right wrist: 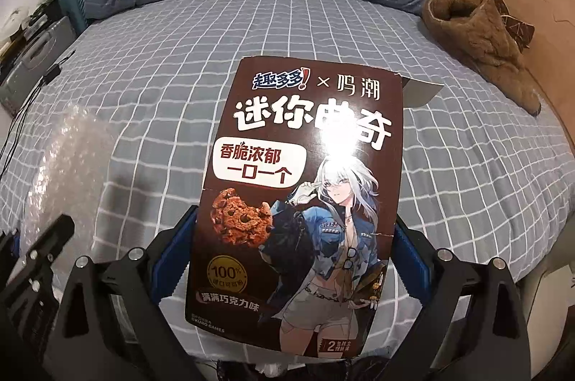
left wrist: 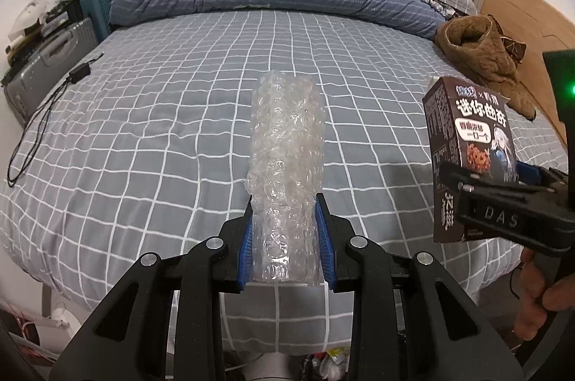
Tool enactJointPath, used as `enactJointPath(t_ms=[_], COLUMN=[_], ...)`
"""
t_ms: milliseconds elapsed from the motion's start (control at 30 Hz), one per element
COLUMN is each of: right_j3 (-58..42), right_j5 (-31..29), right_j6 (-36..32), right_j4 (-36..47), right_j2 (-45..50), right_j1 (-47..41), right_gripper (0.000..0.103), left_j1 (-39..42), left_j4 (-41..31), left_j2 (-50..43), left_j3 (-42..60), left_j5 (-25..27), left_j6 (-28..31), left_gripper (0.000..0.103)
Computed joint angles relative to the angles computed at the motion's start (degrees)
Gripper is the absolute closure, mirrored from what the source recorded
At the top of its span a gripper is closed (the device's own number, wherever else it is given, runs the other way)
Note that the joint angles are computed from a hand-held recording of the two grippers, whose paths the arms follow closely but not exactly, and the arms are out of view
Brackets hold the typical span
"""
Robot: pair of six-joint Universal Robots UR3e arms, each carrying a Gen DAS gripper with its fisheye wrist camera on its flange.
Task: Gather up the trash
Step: 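Carry the bubble wrap and cookie box down over the bin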
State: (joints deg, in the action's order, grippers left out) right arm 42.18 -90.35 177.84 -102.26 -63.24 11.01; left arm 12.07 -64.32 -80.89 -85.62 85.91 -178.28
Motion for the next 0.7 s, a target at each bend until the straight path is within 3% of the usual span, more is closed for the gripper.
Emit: enactJointPath(t_ms=[400,700], right_j3=[19.5,27.0], right_j5=[0.4,1.1], right_j6=[-2.3,-3.2], right_j4=[-5.9,-6.8], right_j2=[-14.2,-21.6], right_j1=[-2.6,-3.7], right_gripper=[0.011,0.011], left_j1=[-3.4,-4.8], left_j4=[-3.5,-7.3], left_j2=[5.5,10.2], left_j3=[-2.0,-3.3], left_j5=[1.9,2.7], left_j6=[-3.4,-5.0], left_gripper=[0.074,0.074])
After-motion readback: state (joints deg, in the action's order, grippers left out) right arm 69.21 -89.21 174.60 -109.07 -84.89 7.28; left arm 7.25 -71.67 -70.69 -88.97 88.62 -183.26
